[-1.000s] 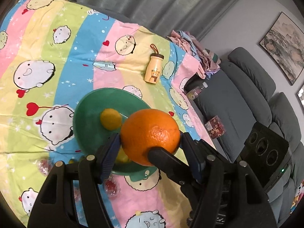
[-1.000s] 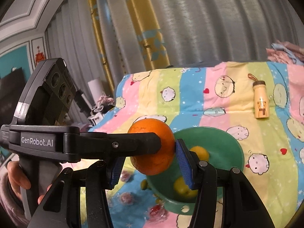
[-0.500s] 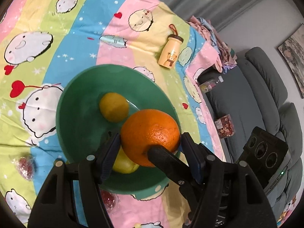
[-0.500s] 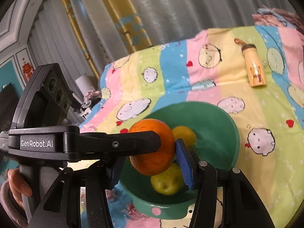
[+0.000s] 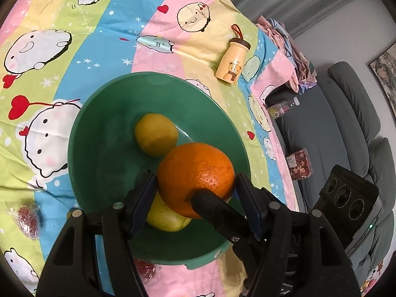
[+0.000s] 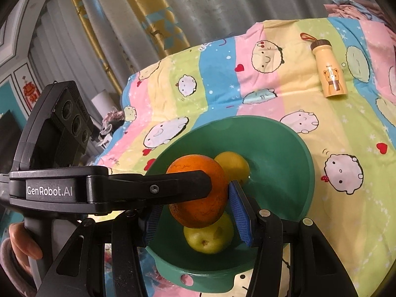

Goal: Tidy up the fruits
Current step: 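Carry the orange with the right gripper into the basin and release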

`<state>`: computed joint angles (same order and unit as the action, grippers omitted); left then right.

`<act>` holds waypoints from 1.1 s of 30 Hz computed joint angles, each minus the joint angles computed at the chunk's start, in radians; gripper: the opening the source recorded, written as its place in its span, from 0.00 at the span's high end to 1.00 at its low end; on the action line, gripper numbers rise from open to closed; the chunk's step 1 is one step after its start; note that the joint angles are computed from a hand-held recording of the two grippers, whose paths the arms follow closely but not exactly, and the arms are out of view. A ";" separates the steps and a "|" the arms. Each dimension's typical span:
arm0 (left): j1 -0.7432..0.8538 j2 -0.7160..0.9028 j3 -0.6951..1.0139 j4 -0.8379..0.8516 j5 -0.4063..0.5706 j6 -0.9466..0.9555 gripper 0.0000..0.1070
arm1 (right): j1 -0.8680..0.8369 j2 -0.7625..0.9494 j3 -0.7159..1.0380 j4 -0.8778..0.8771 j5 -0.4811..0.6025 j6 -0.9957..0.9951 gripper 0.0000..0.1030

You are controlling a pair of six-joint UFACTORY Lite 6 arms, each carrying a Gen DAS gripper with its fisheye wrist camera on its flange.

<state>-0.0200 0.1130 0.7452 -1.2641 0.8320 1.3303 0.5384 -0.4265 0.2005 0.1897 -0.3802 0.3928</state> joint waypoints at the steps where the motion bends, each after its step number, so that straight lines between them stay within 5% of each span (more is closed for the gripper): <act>1: 0.000 0.004 0.001 -0.001 -0.001 -0.001 0.38 | 0.001 0.000 0.001 0.006 0.003 -0.004 0.47; 33: -0.013 0.015 0.018 0.007 -0.027 -0.039 0.39 | -0.037 0.039 0.005 -0.134 -0.011 0.147 0.47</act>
